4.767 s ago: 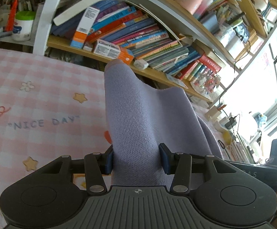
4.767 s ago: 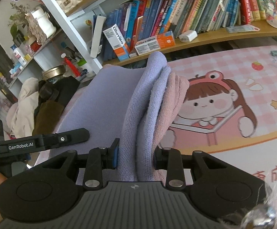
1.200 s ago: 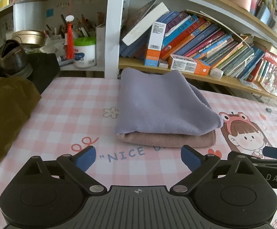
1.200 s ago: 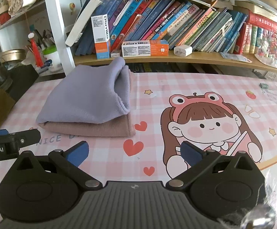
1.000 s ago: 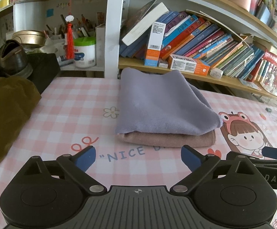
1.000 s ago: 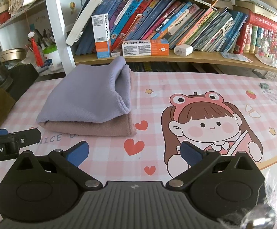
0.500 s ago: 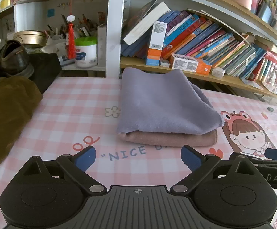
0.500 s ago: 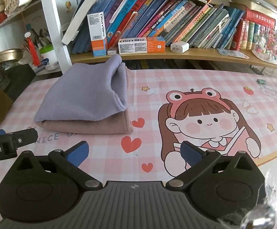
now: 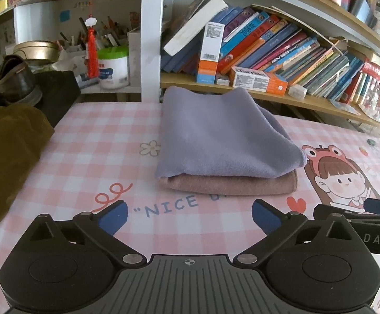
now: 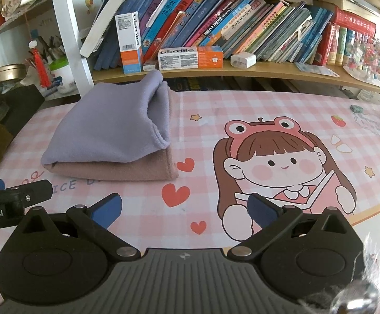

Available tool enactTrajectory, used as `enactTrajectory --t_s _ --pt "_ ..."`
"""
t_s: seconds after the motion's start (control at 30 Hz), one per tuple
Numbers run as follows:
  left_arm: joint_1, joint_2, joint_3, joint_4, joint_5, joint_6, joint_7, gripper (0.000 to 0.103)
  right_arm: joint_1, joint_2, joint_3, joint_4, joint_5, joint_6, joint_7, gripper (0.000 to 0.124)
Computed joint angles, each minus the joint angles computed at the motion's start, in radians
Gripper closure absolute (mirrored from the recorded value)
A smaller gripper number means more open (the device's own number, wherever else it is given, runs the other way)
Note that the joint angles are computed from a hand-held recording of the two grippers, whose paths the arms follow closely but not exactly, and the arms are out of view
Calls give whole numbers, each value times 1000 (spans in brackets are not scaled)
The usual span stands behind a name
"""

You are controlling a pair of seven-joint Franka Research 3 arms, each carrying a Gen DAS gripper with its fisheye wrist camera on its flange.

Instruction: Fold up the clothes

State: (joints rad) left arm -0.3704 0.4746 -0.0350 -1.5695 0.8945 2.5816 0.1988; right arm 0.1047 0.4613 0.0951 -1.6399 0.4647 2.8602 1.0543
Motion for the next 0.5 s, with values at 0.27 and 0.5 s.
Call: enactTrajectory --t_s 0.27,0.5 --pt "-3 8 -4 15 -16 -33 14 0 0 1 -3 5 -2 -10 3 21" --pt "2 -1 -2 -7 -3 7 9 0 7 5 -12 12 -12 -21 18 21"
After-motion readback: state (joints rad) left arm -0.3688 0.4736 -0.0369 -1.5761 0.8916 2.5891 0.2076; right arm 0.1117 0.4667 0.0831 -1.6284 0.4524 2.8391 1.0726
